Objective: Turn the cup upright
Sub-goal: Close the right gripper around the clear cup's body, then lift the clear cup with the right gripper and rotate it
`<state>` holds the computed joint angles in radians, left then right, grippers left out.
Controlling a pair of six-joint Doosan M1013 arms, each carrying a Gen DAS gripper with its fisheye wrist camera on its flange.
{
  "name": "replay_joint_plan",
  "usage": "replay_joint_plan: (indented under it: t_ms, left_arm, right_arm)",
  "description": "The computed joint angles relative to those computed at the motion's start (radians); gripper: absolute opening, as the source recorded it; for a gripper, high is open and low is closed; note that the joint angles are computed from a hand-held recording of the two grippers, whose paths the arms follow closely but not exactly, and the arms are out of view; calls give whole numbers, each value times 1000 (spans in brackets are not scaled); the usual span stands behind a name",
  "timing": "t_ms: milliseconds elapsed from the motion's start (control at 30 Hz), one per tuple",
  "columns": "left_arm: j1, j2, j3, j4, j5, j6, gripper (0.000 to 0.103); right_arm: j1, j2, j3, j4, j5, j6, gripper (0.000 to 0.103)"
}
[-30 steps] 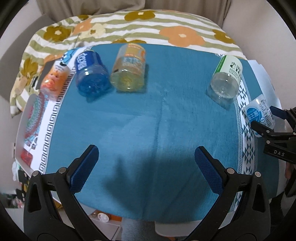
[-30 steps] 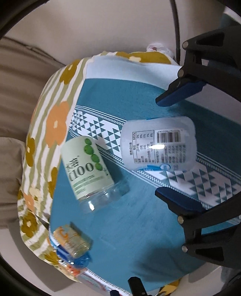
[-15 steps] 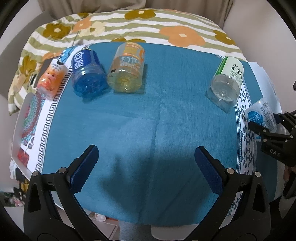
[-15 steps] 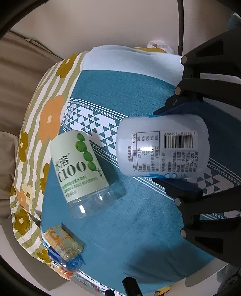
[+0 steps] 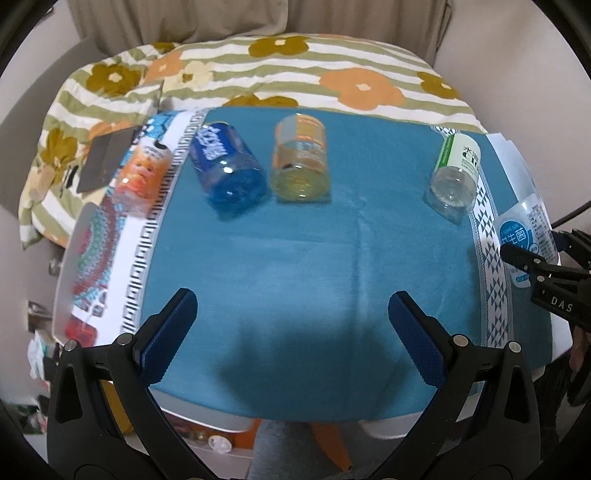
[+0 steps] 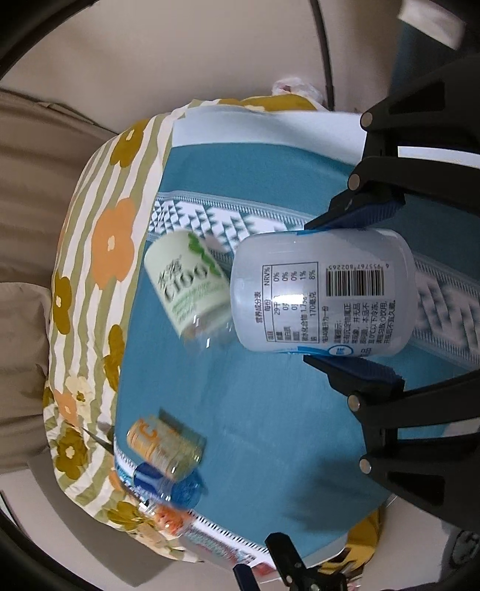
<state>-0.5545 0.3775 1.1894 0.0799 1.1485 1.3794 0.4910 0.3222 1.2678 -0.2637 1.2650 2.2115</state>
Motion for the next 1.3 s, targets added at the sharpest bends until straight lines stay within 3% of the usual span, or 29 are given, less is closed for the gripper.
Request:
replay_joint_plan:
  t_ms: [300,600,1133,1167,1300]
  left_arm:
    - [75,-25,29,-44,-18,148,103]
    - [135,-18,41,-94,-26,259,103]
    - [160,5,42,-139,-8,322,103]
    - [160,6,40,-140,-7,322,103]
    - [155,5,36,-143,-4,316,103]
  right_arm:
    - [67,69,-92,20,4,192,56]
    - [96,139,-144,55,-32,405,57]
    - [104,179,-162,47,-46,507,58]
    - [103,176,-158,48,-55,508,59]
    - [102,165,-139,43,-91,520,84]
